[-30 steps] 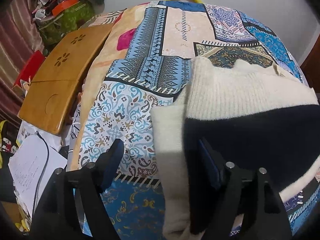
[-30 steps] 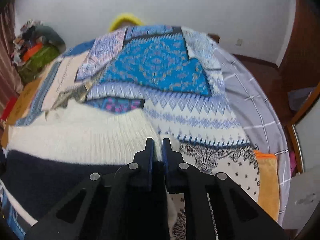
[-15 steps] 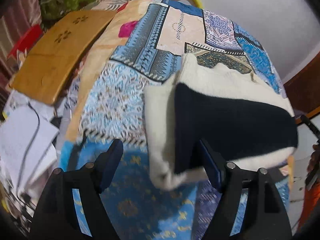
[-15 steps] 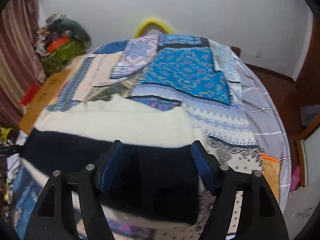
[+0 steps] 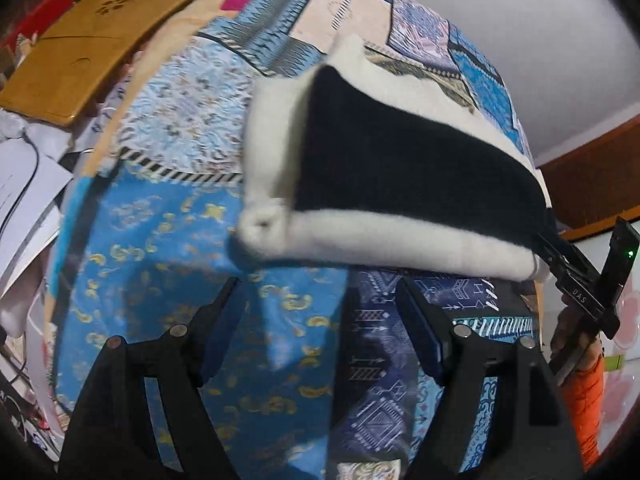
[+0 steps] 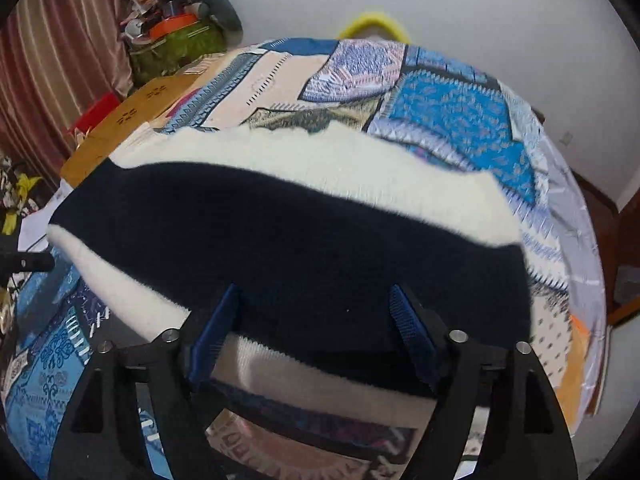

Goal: Fold small clothes
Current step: 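Grasp the folded sweater end with the left gripper and lift it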

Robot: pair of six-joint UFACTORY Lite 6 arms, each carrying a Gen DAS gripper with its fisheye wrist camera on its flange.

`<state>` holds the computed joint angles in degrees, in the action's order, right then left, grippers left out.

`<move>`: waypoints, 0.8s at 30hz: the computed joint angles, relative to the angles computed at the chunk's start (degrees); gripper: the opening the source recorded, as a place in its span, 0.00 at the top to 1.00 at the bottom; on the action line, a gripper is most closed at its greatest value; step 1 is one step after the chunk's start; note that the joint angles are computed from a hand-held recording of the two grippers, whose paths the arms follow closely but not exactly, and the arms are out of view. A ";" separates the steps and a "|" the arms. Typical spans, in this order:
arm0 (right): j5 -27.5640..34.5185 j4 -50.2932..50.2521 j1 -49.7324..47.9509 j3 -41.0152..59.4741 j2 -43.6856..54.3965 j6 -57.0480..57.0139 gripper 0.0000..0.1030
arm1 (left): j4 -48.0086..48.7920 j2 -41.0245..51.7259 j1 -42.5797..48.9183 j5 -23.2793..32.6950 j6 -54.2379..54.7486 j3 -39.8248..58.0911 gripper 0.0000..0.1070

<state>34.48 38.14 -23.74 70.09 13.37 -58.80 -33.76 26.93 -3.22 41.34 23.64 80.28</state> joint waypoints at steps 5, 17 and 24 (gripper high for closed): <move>3.44 3.43 -2.67 1.72 2.71 -0.49 0.14 | -3.05 3.71 -2.31 -0.14 -1.02 3.71 0.28; 2.71 5.10 -2.61 0.32 2.28 -2.13 0.11 | -9.05 19.38 -3.46 2.46 -6.12 22.64 0.25; 2.49 6.26 -2.83 0.05 2.52 -3.47 0.08 | -18.55 16.17 -1.89 2.91 0.53 18.93 0.25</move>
<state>36.97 44.41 -26.57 70.14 15.89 -62.27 -52.30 43.10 -5.11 44.24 24.17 99.21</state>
